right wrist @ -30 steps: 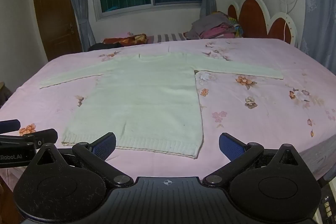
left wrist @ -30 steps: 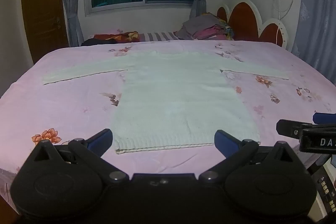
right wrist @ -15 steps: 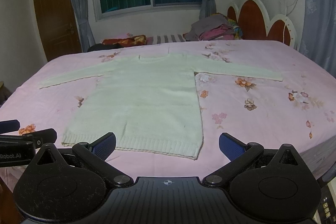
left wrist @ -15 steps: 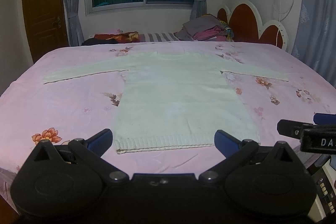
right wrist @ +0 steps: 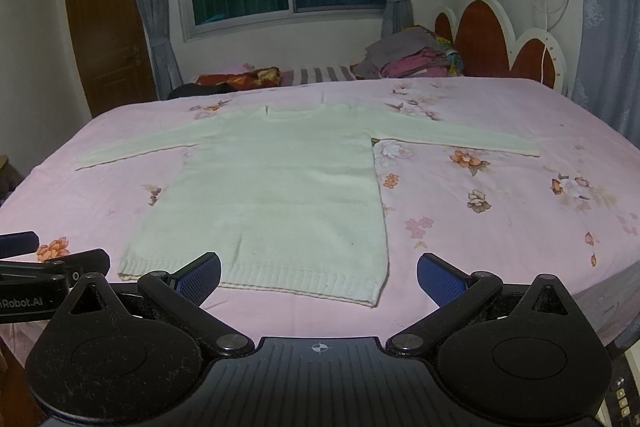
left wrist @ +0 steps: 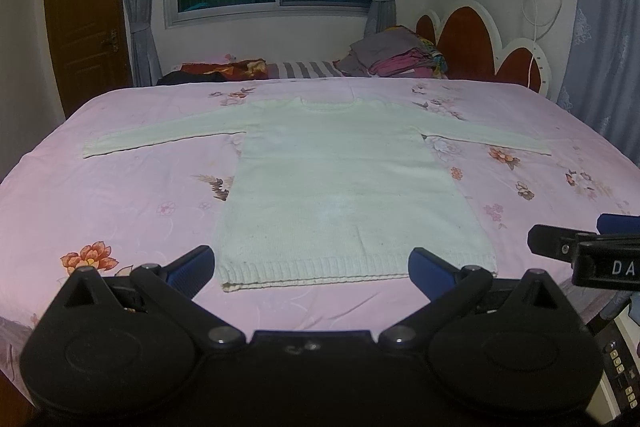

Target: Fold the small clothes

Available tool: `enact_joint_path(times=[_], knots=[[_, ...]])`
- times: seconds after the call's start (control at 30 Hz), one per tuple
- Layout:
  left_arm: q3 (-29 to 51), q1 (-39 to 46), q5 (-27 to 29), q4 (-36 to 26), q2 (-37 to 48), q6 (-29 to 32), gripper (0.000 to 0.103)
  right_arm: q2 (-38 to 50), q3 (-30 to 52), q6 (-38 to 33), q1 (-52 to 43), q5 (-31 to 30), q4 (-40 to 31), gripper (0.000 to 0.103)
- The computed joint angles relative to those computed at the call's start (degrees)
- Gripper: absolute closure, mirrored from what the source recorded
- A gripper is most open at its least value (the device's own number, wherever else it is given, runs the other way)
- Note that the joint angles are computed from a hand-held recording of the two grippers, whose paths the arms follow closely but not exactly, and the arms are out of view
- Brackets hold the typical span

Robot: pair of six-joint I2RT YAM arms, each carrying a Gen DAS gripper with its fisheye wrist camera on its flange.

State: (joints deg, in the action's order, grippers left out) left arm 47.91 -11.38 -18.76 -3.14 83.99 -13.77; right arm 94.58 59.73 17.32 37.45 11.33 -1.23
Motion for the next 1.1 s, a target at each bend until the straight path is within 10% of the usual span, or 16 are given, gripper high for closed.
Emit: enact_joint_path(times=[1.1], knots=[[0.58, 0.49, 0.61, 1.54, 2.23, -0.15, 0.000, 0.12, -0.60, -0.04, -0.17, -0.46, 0.42, 0.000]])
